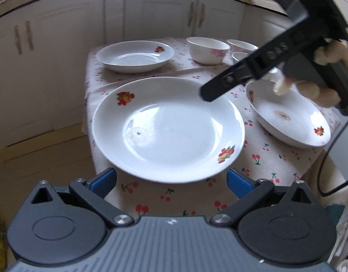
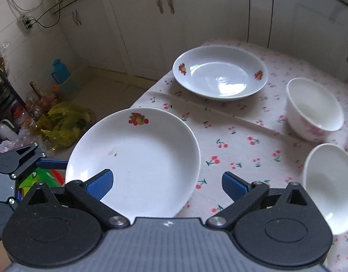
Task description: Organize plates and bowls
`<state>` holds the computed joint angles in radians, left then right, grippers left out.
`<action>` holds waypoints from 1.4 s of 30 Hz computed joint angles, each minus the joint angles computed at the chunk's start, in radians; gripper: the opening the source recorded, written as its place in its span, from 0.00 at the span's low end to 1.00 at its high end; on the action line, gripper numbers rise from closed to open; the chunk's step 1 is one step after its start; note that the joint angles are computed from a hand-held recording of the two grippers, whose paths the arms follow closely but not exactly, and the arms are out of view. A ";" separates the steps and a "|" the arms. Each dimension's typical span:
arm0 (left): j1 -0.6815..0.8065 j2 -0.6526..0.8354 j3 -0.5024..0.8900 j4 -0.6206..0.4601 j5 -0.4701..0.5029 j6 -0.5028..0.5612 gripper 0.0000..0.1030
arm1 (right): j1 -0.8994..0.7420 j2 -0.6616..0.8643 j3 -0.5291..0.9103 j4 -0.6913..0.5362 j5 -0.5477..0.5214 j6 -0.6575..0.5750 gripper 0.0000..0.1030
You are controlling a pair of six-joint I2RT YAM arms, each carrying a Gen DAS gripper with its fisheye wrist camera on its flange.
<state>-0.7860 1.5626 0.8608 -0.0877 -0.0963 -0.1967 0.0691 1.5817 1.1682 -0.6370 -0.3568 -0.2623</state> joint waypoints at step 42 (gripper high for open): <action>0.061 0.182 0.216 -0.056 0.047 0.263 0.99 | -0.048 0.280 0.268 -0.106 -0.086 0.054 0.68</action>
